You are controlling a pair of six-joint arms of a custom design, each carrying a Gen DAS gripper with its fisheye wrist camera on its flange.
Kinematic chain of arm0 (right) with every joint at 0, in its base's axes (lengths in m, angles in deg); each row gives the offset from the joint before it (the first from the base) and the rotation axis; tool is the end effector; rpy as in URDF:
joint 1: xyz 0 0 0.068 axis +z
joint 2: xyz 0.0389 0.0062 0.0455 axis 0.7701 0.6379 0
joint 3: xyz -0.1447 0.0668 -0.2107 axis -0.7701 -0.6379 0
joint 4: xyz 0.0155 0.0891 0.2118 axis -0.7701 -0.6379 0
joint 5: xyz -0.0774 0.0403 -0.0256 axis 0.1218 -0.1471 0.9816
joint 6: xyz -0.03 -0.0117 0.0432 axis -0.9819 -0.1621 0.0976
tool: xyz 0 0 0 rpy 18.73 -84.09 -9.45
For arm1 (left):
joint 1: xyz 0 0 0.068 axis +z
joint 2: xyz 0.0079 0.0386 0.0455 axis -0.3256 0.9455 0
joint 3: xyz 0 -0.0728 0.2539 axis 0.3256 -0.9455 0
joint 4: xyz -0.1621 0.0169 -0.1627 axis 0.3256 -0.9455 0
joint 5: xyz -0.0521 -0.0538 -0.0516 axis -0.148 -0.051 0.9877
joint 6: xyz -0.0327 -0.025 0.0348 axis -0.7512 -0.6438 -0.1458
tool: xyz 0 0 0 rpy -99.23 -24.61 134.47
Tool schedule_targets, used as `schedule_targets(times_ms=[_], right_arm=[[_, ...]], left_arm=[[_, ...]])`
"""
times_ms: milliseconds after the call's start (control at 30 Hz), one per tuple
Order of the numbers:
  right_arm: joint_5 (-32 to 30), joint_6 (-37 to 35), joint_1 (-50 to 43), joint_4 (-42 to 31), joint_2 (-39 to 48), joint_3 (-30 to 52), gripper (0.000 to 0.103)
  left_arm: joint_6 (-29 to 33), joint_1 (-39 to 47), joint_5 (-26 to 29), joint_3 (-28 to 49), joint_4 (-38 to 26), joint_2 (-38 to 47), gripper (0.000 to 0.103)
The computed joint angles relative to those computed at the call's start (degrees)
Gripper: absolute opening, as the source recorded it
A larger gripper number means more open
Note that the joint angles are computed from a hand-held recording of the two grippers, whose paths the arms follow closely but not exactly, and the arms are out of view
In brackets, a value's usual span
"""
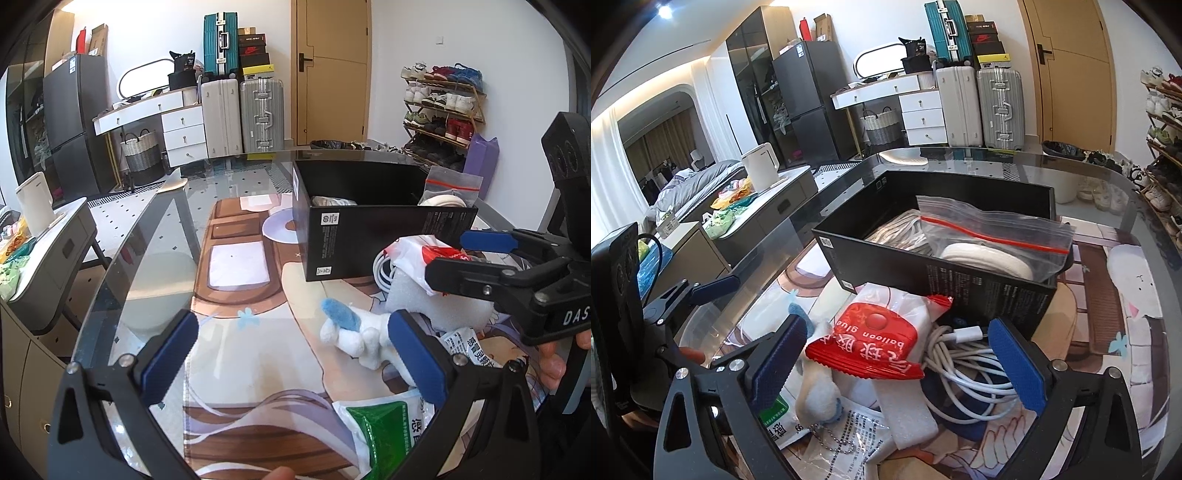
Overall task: Organize soft objects
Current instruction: 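Withdraw both grippers from the box and move the right toward the red-labeled package, then close the right gripper on the white package with the red label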
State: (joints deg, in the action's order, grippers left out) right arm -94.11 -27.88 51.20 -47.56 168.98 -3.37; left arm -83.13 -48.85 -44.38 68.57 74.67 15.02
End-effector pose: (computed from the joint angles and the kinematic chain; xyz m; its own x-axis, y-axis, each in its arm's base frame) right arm 0.2720 0.0243 0.0656 -0.5990 -0.2934 -0.7451 -0.6182 0.7609 0.1973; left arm 0.1669 -0.0798 0.0768 -0.6247 -0.0274 -0.7804 -0.0195 0.9996 -0.0195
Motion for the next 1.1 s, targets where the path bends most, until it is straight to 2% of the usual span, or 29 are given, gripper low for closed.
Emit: schedule_targets(times_ms=[300,567,767,1100], right_arm=[[0.3,-0.4,1.7,-0.3,1.5,0.9,0.079],[-0.1,-1.7,2.1,4.0,1.1,-2.4,0.066],[-1.1,-2.9,1.3,6.5,0.7,-4.3,0.061],[-4.4,-5.6,-1.9,8.4,-1.4,-7.7,0.061]], left_arm=[[-0.2,-0.2,0.1,0.1,0.4,0.8,0.103],[-0.3,-0.3,0.1,0.2,0.5,1.0,0.103],[-0.1,-0.3,0.2,0.1,1.1,1.5,0.103],[0.0,-0.8,1.6,-1.7,1.5,0.8,0.103]])
